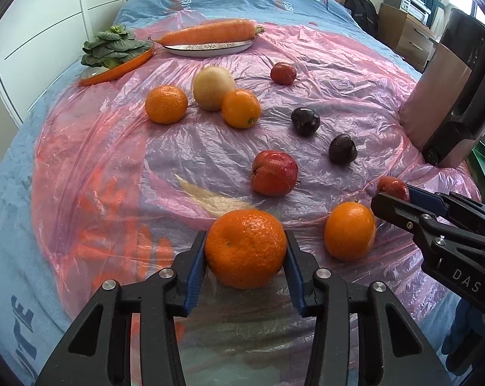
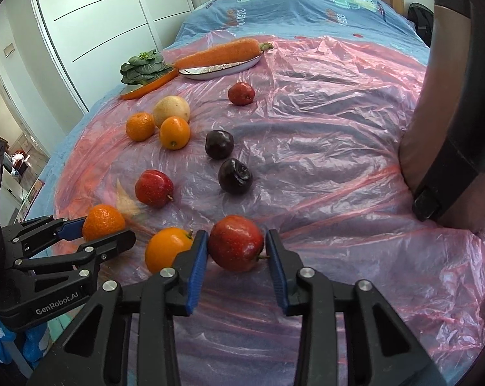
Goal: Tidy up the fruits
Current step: 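Grasp an orange with the left tool while the right tool grasps a red apple, then carry the orange and apple to the green tray and open both tools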
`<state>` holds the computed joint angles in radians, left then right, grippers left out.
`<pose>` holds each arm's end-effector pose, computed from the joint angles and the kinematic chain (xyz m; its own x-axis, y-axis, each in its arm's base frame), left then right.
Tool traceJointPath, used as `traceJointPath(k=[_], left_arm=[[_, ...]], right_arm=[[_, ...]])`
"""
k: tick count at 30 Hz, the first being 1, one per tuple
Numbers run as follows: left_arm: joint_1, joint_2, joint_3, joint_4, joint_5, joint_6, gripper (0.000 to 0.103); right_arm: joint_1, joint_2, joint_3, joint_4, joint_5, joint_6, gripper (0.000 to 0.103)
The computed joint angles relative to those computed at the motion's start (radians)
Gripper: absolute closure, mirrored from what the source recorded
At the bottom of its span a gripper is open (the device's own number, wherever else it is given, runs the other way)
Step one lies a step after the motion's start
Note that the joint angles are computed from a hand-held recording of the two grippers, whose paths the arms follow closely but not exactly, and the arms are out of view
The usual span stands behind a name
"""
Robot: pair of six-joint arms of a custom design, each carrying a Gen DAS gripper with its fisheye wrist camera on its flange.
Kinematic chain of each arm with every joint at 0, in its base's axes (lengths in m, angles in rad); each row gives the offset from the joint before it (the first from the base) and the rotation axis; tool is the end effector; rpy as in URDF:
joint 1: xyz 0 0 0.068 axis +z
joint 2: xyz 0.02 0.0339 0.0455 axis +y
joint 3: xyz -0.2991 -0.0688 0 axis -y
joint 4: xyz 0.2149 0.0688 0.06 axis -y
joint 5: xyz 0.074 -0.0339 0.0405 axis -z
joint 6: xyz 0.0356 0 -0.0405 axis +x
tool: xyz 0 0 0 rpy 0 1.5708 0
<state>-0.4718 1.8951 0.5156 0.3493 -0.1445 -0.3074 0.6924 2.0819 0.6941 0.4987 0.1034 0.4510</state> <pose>0.2440 -0.1187 0.1038 -0.8440 0.0945 -0.5279 0.1347 0.9902 -0.0380 0.2589 0.2100 0.0890 -0.7929 -0.0943 -0.6020 -0.2659 0.9425 0.2025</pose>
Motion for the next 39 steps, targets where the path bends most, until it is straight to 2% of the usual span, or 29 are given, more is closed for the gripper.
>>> traceJointPath(k=[6, 11, 20, 25, 30, 35, 39], left_arm=[[-0.028, -0.129, -0.027, -0.075, -0.037, -0.023, 0.064], [-0.116, -0.244, -0.022, -0.178, -0.058, -0.063, 0.064], [-0.386, -0.277, 0.132, -0.340, -0.089, -0.172, 0.064], [-0.509, -0.191, 0.303, -0.412, -0.072, -0.191, 0.064], [-0.594, -0.047, 0.529, -0.488, -0.049, -0.169, 0.064], [-0.644, 0.130, 0.799, -0.572, -0.022, -0.123, 0.064], [-0.663, 0.281, 1.050, -0.671, -0.006, -0.078, 0.064]], right_arm=[[0.023, -0.112, -0.072, -0.005, 0.020, 0.012, 0.052], [0.026, -0.248, -0.182, -0.011, 0.045, 0.028, 0.052], [-0.098, -0.605, -0.419, -0.109, 0.091, 0.025, 0.052], [-0.352, -0.813, -0.514, -0.199, 0.006, -0.086, 0.052], [-0.763, -0.912, -0.547, -0.252, -0.199, -0.311, 0.052], [-1.163, -0.794, -0.524, -0.196, -0.418, -0.537, 0.052], [-1.307, -0.641, -0.496, -0.101, -0.475, -0.624, 0.052]])
